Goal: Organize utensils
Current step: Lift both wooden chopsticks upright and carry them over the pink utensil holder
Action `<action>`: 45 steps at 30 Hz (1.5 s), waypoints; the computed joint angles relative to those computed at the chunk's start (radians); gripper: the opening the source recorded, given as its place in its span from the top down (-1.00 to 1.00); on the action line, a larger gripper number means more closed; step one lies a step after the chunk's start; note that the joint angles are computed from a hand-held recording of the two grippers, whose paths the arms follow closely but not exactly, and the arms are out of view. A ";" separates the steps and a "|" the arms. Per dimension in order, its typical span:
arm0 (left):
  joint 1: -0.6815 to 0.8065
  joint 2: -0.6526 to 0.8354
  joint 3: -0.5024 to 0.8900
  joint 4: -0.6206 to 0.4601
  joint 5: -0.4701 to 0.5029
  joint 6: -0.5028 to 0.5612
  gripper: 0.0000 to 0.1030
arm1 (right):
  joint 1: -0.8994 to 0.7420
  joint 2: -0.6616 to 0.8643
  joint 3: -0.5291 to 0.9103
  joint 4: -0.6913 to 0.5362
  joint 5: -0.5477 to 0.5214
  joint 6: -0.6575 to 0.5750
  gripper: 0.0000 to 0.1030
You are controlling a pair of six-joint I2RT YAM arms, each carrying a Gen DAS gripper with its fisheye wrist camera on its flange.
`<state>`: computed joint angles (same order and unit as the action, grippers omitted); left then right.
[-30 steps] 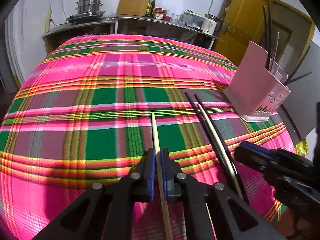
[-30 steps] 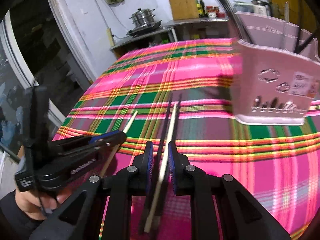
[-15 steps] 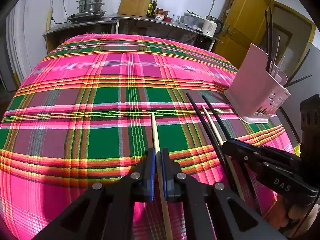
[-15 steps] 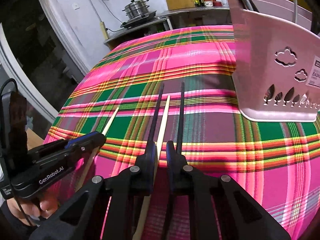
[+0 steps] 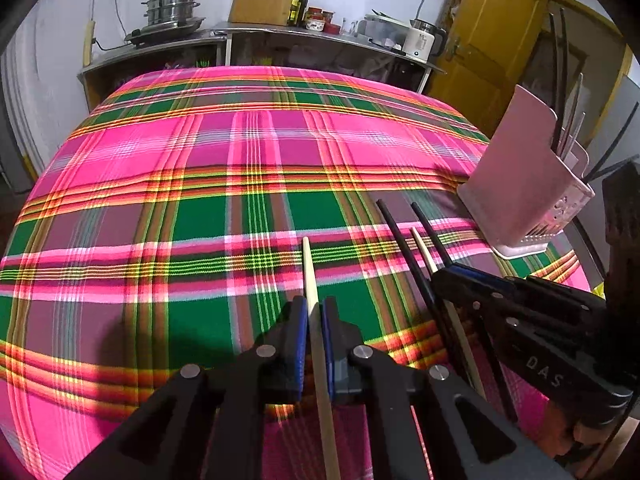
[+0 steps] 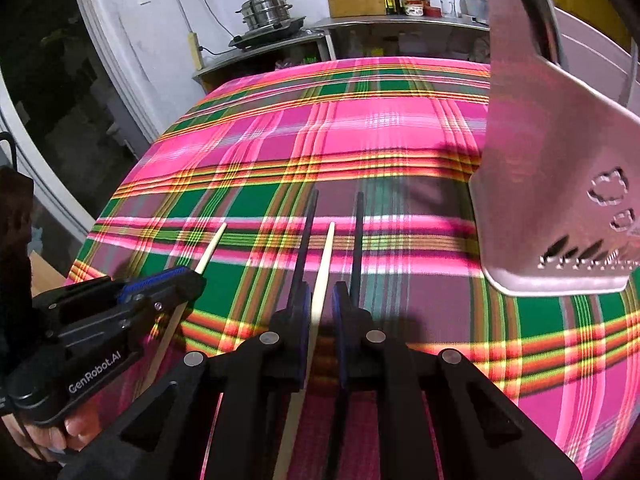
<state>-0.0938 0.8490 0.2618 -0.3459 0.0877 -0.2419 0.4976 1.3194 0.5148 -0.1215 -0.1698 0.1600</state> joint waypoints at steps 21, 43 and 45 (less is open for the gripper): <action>-0.046 0.121 0.059 0.048 -0.065 0.035 0.89 | 0.005 0.091 0.097 -0.028 0.030 -0.010 0.87; -0.105 -0.373 0.343 -0.478 -0.074 0.001 0.89 | -0.052 -0.459 0.125 -0.362 0.000 -0.016 0.88; -0.153 -0.382 0.370 -0.497 -0.106 -0.024 0.89 | -0.061 -0.497 0.140 -0.395 -0.002 -0.020 0.88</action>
